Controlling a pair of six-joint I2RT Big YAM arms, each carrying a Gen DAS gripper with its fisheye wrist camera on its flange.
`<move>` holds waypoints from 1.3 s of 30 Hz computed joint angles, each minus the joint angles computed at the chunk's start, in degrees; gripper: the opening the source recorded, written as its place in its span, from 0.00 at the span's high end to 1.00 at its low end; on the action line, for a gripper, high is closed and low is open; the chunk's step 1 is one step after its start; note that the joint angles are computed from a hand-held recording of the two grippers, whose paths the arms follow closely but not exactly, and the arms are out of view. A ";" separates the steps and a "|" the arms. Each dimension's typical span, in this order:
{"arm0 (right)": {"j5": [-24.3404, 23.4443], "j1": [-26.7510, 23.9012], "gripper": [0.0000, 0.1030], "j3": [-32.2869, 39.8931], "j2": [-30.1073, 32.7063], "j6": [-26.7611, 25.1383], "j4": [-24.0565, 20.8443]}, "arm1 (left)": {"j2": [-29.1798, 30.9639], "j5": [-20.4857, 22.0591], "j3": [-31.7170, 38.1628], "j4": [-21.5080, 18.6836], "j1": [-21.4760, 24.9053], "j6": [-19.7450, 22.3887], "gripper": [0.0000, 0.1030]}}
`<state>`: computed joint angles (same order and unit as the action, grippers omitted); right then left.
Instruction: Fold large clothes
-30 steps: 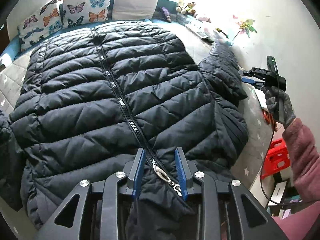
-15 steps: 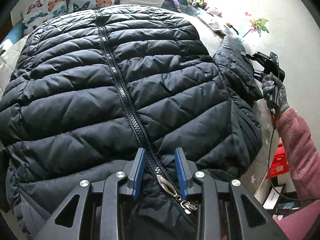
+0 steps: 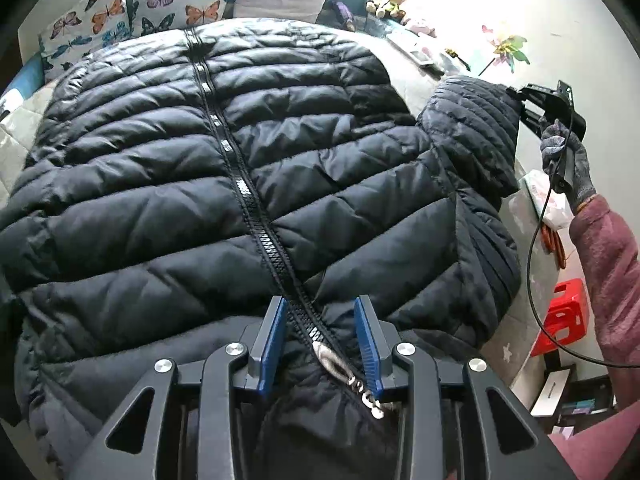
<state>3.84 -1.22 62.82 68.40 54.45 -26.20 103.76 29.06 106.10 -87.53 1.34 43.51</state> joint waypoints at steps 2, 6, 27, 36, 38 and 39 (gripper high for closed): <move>3.99 3.12 0.91 4.14 0.18 -3.92 -4.13 | -0.49 1.04 0.50 0.20 1.22 0.50 0.63; 11.22 10.88 0.91 13.54 2.57 -11.62 -10.27 | -0.12 3.53 2.85 0.03 4.31 -0.77 0.62; 11.47 40.78 0.90 59.84 43.97 -33.45 -40.07 | 3.43 13.53 6.10 -6.40 19.26 1.97 0.61; 8.77 42.56 0.75 59.63 44.75 -37.29 -46.06 | 2.71 14.84 5.65 -7.52 20.00 2.44 0.61; 6.77 42.48 0.66 56.67 41.76 -37.62 -44.07 | 2.69 15.31 6.35 -7.35 20.22 1.77 0.61; 5.35 42.35 0.61 54.49 39.76 -37.91 -42.40 | 2.62 15.44 6.72 -7.08 20.34 1.26 0.61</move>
